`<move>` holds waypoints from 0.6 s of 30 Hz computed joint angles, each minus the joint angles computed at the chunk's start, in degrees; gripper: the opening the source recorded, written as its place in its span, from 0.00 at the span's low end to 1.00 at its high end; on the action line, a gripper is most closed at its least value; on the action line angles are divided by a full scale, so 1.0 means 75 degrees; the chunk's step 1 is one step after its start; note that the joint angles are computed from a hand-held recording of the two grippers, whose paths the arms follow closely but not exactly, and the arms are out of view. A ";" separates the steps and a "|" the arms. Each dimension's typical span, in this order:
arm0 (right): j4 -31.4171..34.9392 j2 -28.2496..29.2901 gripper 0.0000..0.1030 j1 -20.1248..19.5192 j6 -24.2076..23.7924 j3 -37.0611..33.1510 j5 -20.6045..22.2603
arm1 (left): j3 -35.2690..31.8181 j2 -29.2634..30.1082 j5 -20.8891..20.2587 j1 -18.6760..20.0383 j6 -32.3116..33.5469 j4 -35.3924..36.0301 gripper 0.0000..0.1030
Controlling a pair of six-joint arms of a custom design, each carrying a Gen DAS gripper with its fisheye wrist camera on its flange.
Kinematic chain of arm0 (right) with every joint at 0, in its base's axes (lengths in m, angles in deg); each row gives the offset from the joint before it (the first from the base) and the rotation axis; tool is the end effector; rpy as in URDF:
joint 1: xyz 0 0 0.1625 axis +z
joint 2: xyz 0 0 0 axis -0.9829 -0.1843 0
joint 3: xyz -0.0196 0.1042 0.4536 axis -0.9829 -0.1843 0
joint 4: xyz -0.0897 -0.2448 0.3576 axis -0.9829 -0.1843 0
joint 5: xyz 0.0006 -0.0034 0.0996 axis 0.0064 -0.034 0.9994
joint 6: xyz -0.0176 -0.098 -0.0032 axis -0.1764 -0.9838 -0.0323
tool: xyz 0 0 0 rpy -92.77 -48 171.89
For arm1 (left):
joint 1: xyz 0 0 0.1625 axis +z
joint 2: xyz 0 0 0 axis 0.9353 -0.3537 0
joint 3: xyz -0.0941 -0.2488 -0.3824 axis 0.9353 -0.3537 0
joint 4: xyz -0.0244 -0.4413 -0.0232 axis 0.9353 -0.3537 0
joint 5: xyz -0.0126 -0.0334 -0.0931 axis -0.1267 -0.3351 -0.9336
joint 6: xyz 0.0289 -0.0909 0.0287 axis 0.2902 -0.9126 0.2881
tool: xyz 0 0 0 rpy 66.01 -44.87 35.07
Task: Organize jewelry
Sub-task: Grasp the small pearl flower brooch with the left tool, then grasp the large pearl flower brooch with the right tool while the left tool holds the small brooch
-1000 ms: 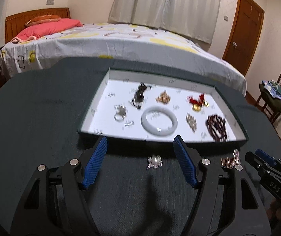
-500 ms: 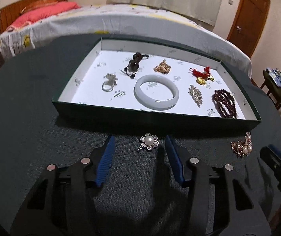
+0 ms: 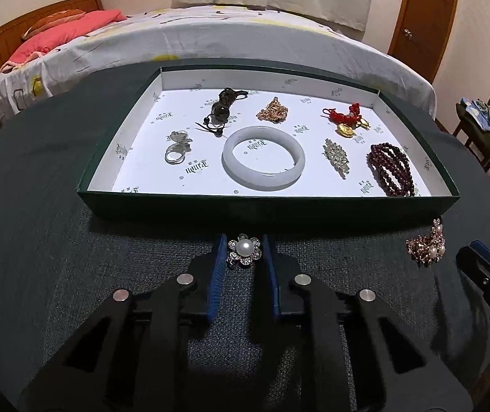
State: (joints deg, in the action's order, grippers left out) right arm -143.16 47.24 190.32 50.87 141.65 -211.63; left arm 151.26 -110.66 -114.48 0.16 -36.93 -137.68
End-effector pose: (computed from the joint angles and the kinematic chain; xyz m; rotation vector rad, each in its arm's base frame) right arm 0.2953 -0.6193 0.0347 -0.1225 -2.2105 1.1302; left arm -0.0749 -0.7171 0.2245 0.8029 2.4345 -0.6231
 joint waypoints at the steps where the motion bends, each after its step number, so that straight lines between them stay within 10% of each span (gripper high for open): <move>1: 0.0011 -0.0006 0.46 -0.0007 -0.0006 0.0005 -0.0001 | -0.0007 -0.0007 -0.0042 0.0011 -0.0010 0.0017 0.20; 18: 0.1405 0.0156 0.46 -0.0078 0.0329 -0.0630 0.0067 | 0.0114 -0.0401 -0.0198 0.0071 0.0095 -0.0315 0.20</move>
State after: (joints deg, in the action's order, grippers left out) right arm -132.62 48.41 189.73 53.33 136.92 -211.13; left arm 152.11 -113.67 -115.97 0.69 -36.21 -140.04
